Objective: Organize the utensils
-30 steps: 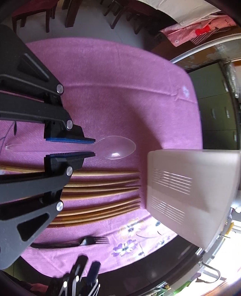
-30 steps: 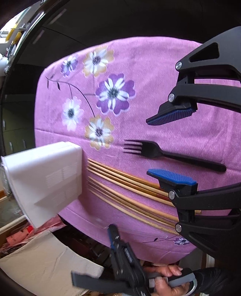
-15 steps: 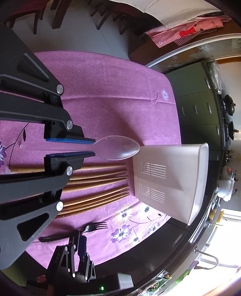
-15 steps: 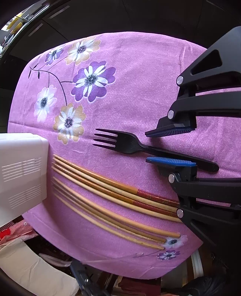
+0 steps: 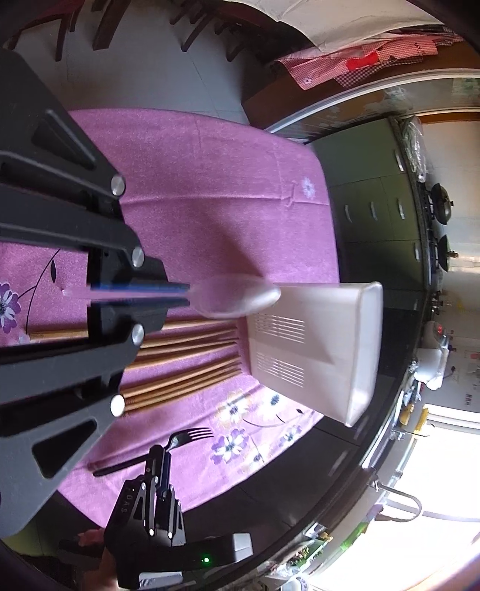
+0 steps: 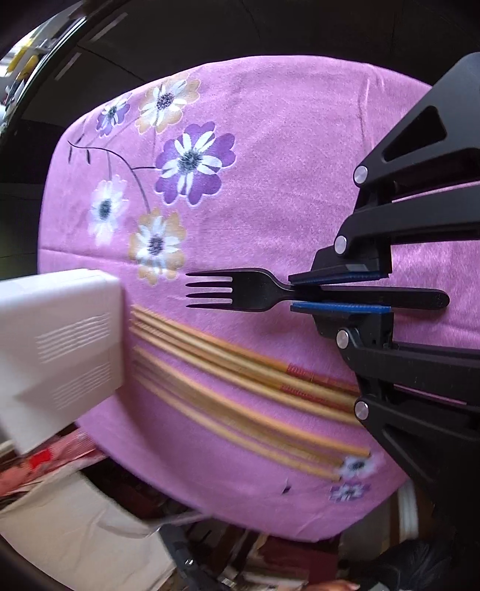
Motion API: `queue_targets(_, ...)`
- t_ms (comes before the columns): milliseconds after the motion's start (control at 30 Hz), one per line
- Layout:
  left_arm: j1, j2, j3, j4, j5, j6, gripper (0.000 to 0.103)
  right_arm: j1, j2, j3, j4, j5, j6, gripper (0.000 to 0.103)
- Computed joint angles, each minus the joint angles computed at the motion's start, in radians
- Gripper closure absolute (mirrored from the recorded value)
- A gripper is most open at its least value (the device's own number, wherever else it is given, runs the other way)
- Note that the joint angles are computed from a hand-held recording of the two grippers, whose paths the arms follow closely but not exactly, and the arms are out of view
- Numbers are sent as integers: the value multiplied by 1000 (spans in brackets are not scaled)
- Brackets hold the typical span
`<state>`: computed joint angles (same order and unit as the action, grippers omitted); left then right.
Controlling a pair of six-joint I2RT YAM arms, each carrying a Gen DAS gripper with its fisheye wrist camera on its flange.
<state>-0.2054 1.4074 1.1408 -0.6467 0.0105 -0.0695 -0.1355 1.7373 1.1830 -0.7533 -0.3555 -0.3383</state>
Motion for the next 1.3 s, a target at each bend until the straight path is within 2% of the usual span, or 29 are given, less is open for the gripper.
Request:
queue_targets(200,-21,-26,65,-41,-24,18,101,-77,-62,-39,17,-139,-22,93)
queue_targets(333,-25,54,130,-98,-28,21,101,-102,-53,-41,5,-170,-53,93)
queue_targets(400,-31,111,148,-103,-62,34,101,-100,-37,-16,-8,-169,-51,93)
queue_targets(467,-19,219,195,-126,-43,41,93,-113,-20,-2,-19,-179,-62,93)
queue_targets(533,-3,309,234,-133,-6,53,75,-111,-13,2,-20,-181,-57,93)
queue_targets(700,-17,455,303,-125,-38,56,71,-127,-20,-12,-30,-187,-71,93)
queue_targets(900,-36,554,374,-151,-67,42,71,-134,-10,-6,-31,-186,-70,93)
queue_targets(967,-39,576,391,-156,-67,36,77,-130,-11,-5,-33,-186,-72,93)
queue_targets(1033,-40,587,402,-153,-62,31,92,-126,-10,-4,-35,-188,-73,93)
queue_targets(1067,-40,591,408,-157,-58,31,94,-124,-9,-3,-35,-188,-74,93)
queue_targets(1233,-20,591,406,-149,-46,43,95,-126,-11,-4,-38,-196,-82,93)
queue_targets(1300,0,546,370,-123,-29,52,95,-129,-18,-6,-41,-201,-85,93)
